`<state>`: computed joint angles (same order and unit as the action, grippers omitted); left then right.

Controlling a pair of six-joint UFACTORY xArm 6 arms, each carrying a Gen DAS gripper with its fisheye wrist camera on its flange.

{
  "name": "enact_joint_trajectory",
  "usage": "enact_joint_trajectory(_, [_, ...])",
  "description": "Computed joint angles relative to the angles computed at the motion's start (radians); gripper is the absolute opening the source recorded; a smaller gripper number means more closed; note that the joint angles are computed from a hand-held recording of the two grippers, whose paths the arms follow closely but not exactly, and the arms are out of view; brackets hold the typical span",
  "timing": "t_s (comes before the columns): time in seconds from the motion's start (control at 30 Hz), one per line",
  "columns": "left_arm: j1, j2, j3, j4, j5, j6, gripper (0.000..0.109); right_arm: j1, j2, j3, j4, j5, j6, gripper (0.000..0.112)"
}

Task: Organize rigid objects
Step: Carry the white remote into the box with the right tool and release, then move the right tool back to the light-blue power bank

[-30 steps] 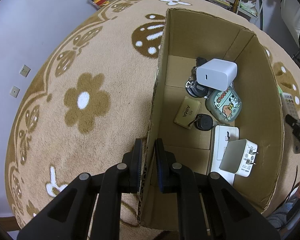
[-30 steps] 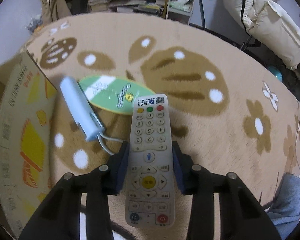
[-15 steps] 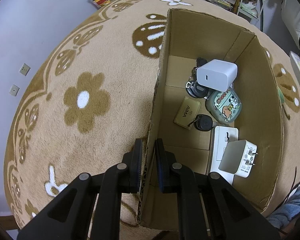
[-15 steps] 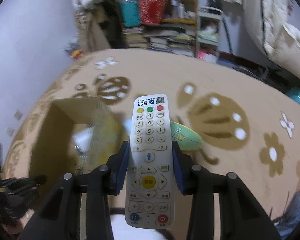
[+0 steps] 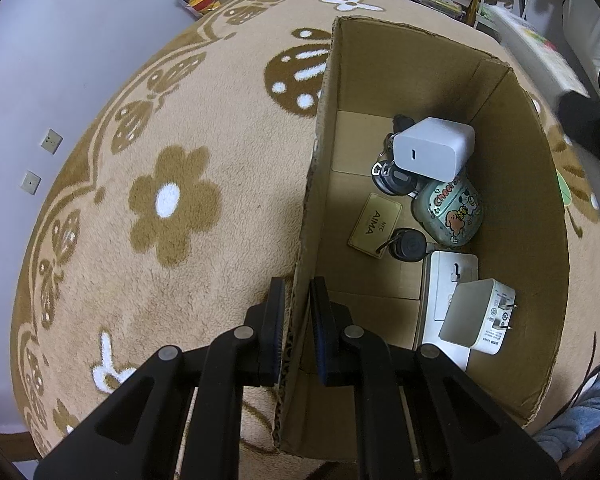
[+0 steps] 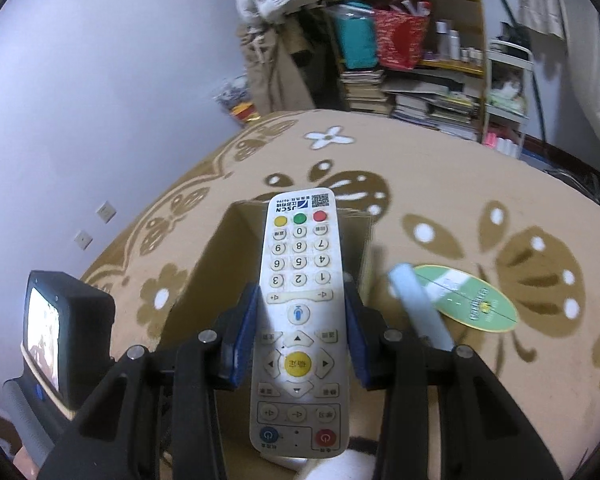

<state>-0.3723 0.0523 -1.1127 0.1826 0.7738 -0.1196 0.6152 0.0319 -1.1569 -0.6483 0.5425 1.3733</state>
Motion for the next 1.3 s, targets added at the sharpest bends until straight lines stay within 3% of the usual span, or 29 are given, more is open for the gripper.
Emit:
enact_joint_trajectory(0.4, [0.001,0.001,-0.003,-0.005,0.002,0.002,0.012,0.002,0.09,-0.029,0.122,-0.059,-0.119,0.044])
enact_joint_trajectory(0.63, [0.002,0.001,-0.003,-0.009,0.001,0.003,0.012,0.011,0.127,-0.057,0.169,-0.011,-0.171,0.044])
enact_joint_trajectory(0.73, [0.002,0.002,-0.002,-0.01,0.002,0.003,0.012,0.011,0.127,-0.058,0.153,-0.013,-0.166,0.036])
enact_joint_trajectory(1.07, [0.008,0.006,-0.006,-0.016,0.005,0.007,0.012,-0.01,0.073,-0.008,0.109,-0.065,-0.106,0.037])
enact_joint_trajectory(1.1, [0.008,0.007,-0.006,-0.017,0.006,0.008,0.012,-0.012,0.067,-0.006,0.106,-0.067,-0.102,0.041])
enact_joint_trajectory(1.2, [0.01,0.008,-0.008,-0.025,0.007,0.013,0.012,-0.02,0.031,0.017,0.073,-0.077,-0.066,0.067])
enact_joint_trajectory(1.3, [0.011,0.009,-0.01,-0.029,0.008,0.015,0.012,-0.015,-0.003,0.024,-0.012,-0.03,-0.02,0.076])
